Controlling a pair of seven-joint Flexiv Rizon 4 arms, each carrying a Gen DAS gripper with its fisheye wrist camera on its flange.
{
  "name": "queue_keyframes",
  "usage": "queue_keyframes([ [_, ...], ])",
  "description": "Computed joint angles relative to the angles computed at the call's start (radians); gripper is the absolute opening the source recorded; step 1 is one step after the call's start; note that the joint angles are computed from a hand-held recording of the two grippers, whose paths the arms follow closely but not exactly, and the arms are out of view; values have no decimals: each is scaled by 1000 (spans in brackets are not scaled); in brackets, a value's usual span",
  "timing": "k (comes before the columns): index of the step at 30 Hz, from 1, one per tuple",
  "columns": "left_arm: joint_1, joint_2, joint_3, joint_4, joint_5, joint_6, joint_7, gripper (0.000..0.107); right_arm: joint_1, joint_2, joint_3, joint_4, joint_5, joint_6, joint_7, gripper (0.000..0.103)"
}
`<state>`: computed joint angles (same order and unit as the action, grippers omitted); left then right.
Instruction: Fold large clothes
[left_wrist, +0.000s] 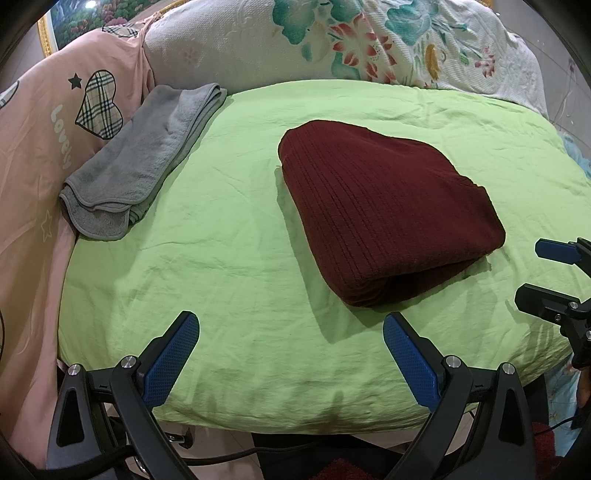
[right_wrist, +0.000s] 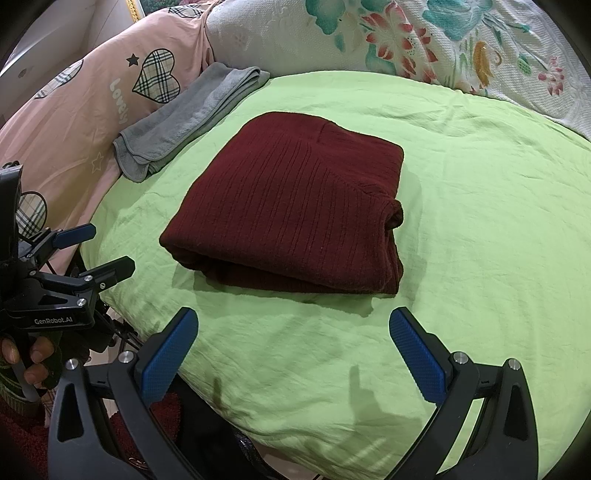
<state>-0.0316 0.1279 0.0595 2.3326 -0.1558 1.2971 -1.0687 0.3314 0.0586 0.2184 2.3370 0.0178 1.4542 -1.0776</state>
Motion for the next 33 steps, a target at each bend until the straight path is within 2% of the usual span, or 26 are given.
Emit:
queue_keyframes([
  [33, 1, 6, -2, 0, 24, -5, -24, 100, 3, 2, 1, -1, 0, -1, 5, 103],
])
